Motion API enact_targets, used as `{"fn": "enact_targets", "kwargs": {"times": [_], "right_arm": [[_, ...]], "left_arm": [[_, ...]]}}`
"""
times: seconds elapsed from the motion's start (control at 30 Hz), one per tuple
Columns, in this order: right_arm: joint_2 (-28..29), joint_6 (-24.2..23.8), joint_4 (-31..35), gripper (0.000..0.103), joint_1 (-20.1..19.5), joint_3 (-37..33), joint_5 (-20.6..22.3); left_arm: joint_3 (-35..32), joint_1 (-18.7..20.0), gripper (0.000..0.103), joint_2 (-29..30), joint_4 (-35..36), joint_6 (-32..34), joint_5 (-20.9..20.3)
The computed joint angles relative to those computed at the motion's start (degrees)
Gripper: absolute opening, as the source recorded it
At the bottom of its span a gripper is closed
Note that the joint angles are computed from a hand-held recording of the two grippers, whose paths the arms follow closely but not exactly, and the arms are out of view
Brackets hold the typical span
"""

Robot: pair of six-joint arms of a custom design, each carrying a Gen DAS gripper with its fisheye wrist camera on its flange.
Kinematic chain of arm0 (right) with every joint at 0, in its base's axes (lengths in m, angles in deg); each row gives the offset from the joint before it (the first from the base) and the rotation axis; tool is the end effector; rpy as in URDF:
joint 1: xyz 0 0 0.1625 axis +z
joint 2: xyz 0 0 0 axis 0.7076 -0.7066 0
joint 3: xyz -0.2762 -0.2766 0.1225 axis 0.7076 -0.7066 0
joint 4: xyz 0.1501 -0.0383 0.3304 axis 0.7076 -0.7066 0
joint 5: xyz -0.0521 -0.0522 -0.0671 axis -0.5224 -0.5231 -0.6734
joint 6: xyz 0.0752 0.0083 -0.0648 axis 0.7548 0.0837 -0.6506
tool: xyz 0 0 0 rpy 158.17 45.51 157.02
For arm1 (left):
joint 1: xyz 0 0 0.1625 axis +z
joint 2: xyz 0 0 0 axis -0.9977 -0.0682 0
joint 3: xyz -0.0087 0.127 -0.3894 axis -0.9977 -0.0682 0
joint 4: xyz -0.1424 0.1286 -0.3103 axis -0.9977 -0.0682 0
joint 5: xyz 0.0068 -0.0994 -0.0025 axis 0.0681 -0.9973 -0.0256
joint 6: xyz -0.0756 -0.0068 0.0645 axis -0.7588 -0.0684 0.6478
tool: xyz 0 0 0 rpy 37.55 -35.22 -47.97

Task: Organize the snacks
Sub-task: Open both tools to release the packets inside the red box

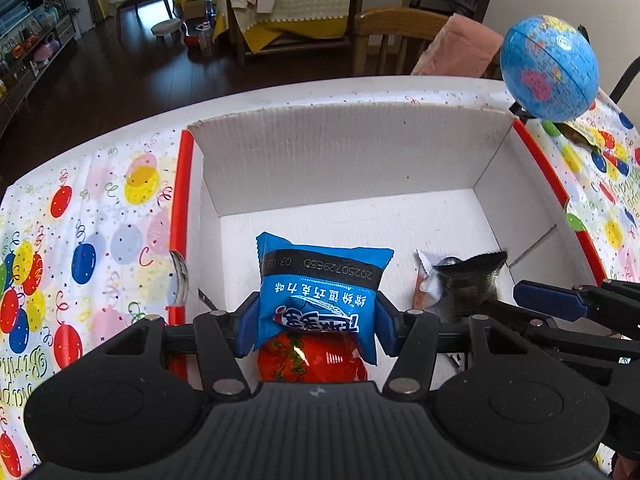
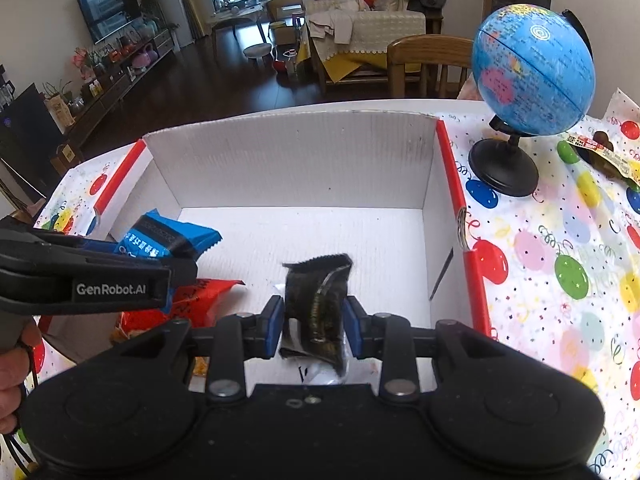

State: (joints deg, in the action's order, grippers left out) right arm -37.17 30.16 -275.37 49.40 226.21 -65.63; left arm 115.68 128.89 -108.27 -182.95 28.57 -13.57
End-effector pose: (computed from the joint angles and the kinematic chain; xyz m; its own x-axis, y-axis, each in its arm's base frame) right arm 0.1030 -0.3835 0.1699 -0.7954 0.1976 0.5730 -0.2295 0.7768 -0.5865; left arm -0.2526 -0.4955 -0.0057 -0.6495 0.4827 -0.5875 0.6265 0.7775 -0.0538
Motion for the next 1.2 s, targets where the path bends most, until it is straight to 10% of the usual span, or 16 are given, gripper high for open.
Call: {"fn": "enact_targets", "kwargs": {"times": [1.2], "right_arm": [[-9.73,2.5,-6.11,0.083,11.07,10.95,-2.59]], "left_arm": [[16.02,-12.92,0.08,-14.43,-3.08,-11.34,2.64]]}}
